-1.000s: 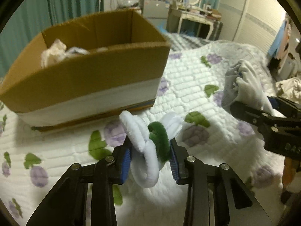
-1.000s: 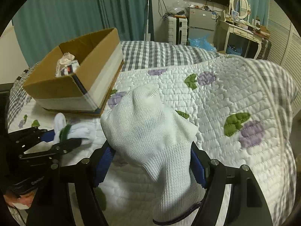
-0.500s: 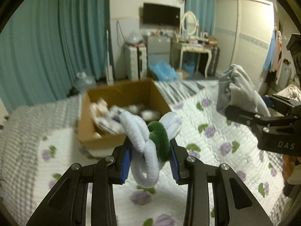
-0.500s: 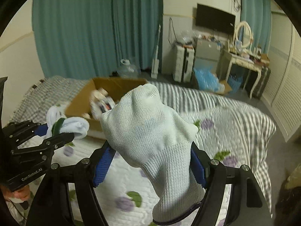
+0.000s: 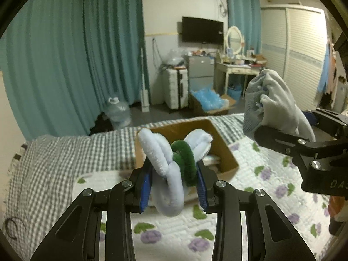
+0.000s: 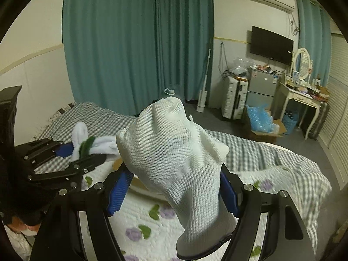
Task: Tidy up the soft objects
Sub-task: 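Carry the glove and fuzzy loop into the box and open both grippers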
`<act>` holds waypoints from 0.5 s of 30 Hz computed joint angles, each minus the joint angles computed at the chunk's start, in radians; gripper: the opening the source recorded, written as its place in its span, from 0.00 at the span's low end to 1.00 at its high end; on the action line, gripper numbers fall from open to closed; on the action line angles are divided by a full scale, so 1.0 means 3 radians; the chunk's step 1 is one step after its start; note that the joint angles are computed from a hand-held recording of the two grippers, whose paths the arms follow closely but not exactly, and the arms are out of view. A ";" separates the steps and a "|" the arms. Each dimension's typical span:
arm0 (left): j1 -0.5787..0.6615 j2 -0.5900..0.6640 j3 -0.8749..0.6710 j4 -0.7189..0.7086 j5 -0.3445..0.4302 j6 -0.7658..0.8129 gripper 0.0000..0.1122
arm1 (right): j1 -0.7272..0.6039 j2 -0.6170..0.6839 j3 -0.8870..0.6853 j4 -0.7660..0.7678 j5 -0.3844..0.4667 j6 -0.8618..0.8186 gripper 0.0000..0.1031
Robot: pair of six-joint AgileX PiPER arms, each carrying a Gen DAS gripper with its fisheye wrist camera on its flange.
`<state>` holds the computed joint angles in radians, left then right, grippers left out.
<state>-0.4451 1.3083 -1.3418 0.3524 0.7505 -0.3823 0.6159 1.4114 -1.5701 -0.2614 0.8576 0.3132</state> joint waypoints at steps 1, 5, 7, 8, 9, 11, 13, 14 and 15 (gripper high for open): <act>0.0086 0.0102 -0.0056 -0.0079 -0.0035 0.0078 0.31 | -0.0015 0.0123 -0.0095 0.0030 -0.0028 -0.0033 0.71; 0.0383 0.0427 -0.0211 -0.0537 -0.0181 0.0431 0.31 | -0.0142 0.0486 -0.0328 0.0208 -0.0141 -0.0189 0.71; 0.0534 0.0608 -0.0294 -0.0850 -0.0287 0.0694 0.31 | -0.0207 0.0665 -0.0447 0.0282 -0.0168 -0.0243 0.71; 0.0577 0.0703 -0.0343 -0.0924 -0.0321 0.0762 0.31 | -0.0245 0.0777 -0.0522 0.0328 -0.0189 -0.0275 0.71; 0.0582 0.0777 -0.0375 -0.0900 -0.0349 0.0739 0.32 | -0.0273 0.0855 -0.0580 0.0362 -0.0196 -0.0302 0.71; 0.0593 0.0951 -0.0438 -0.0842 -0.0436 0.0726 0.32 | -0.0347 0.1099 -0.0796 0.0428 -0.0176 -0.0370 0.71; 0.0576 0.1071 -0.0475 -0.0786 -0.0490 0.0689 0.33 | -0.0418 0.1328 -0.0975 0.0498 -0.0179 -0.0437 0.71; 0.0575 0.1153 -0.0500 -0.0746 -0.0529 0.0656 0.34 | -0.0459 0.1439 -0.1056 0.0560 -0.0190 -0.0458 0.71; 0.0589 0.1211 -0.0509 -0.0754 -0.0568 0.0665 0.34 | -0.0513 0.1481 -0.1064 0.0643 -0.0218 -0.0506 0.71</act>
